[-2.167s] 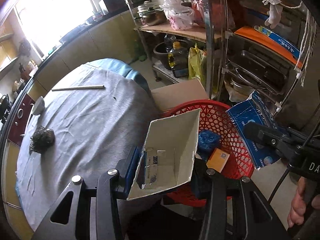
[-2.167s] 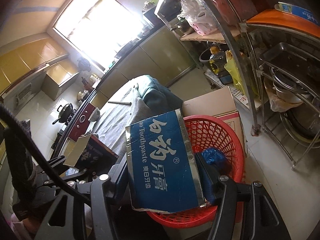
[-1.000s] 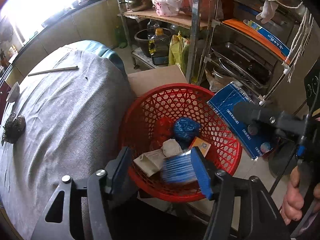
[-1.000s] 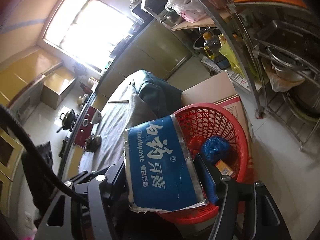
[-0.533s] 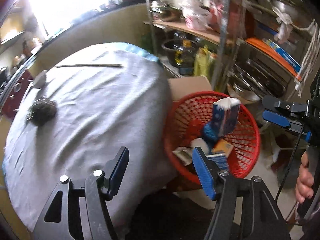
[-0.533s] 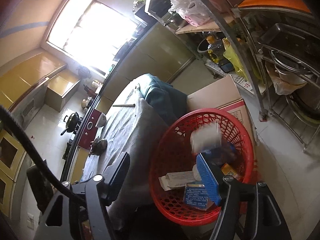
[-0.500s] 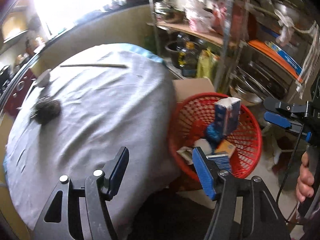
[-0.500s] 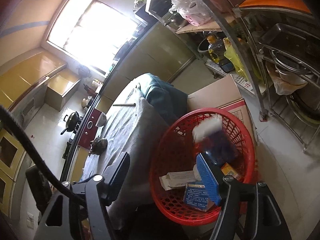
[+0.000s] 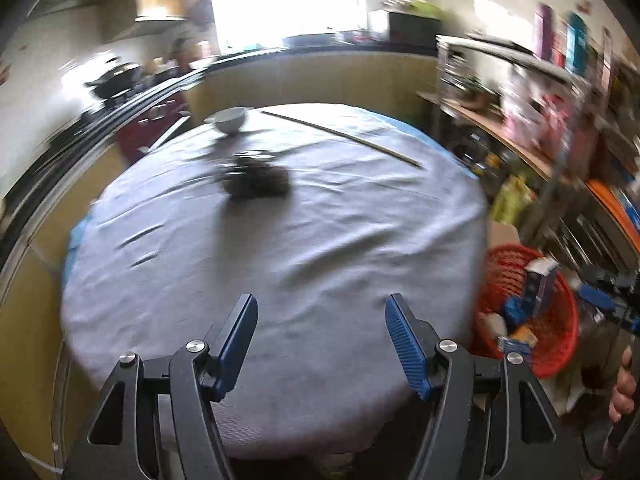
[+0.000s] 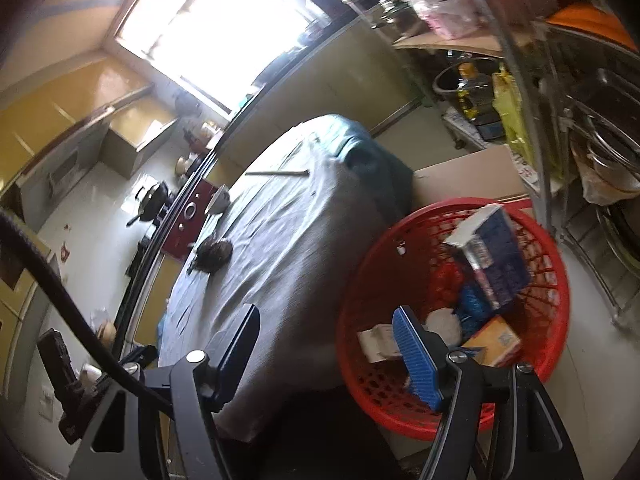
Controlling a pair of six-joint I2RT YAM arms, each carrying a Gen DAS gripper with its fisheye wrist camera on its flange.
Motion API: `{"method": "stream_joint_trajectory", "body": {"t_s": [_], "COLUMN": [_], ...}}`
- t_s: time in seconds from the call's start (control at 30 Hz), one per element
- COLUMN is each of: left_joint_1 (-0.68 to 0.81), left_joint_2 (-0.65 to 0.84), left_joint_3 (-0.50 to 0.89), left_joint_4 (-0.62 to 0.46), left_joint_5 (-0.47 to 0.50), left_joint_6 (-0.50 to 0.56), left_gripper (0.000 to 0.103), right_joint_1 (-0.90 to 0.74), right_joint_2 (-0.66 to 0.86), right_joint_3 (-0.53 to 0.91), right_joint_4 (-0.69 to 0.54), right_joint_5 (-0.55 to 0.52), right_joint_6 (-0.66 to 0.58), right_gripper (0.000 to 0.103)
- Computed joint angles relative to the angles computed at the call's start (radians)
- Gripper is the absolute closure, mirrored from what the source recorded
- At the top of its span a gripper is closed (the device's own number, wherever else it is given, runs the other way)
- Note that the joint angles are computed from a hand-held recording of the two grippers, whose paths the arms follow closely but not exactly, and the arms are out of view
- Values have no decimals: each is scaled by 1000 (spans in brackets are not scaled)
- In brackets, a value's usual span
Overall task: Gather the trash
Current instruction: 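Move the right tool to the black plastic bag and grasp it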
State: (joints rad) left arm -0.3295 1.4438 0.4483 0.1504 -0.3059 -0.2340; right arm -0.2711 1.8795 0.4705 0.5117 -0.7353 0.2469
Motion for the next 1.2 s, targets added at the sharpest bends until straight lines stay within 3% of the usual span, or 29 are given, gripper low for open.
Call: {"method": "stream_joint_trajectory", "body": {"t_s": [0.47, 0.67, 0.77, 0.93, 1.2], "left_joint_1": [665, 949, 1041, 1099, 1133], "left_joint_2": [-489, -576, -551, -384, 44], "left_joint_3": [-251, -292, -312, -321, -234], "left_joint_4": [-60, -82, -48, 76, 290], "left_joint_5": [133, 318, 391, 425, 427], "left_joint_6": [209, 306, 346, 376, 367], "left_gripper": [31, 26, 25, 24, 24], "right_joint_1": [305, 444, 518, 647, 780], "right_joint_2": [-144, -186, -202, -182, -34], "right_joint_3": [-18, 2, 16, 119, 378], "right_joint_4": [-45, -79, -93, -171, -293], "right_joint_5": [185, 270, 313, 394, 462], "right_joint_6": [43, 57, 65, 43, -4], "right_gripper": [31, 31, 31, 31, 31]}}
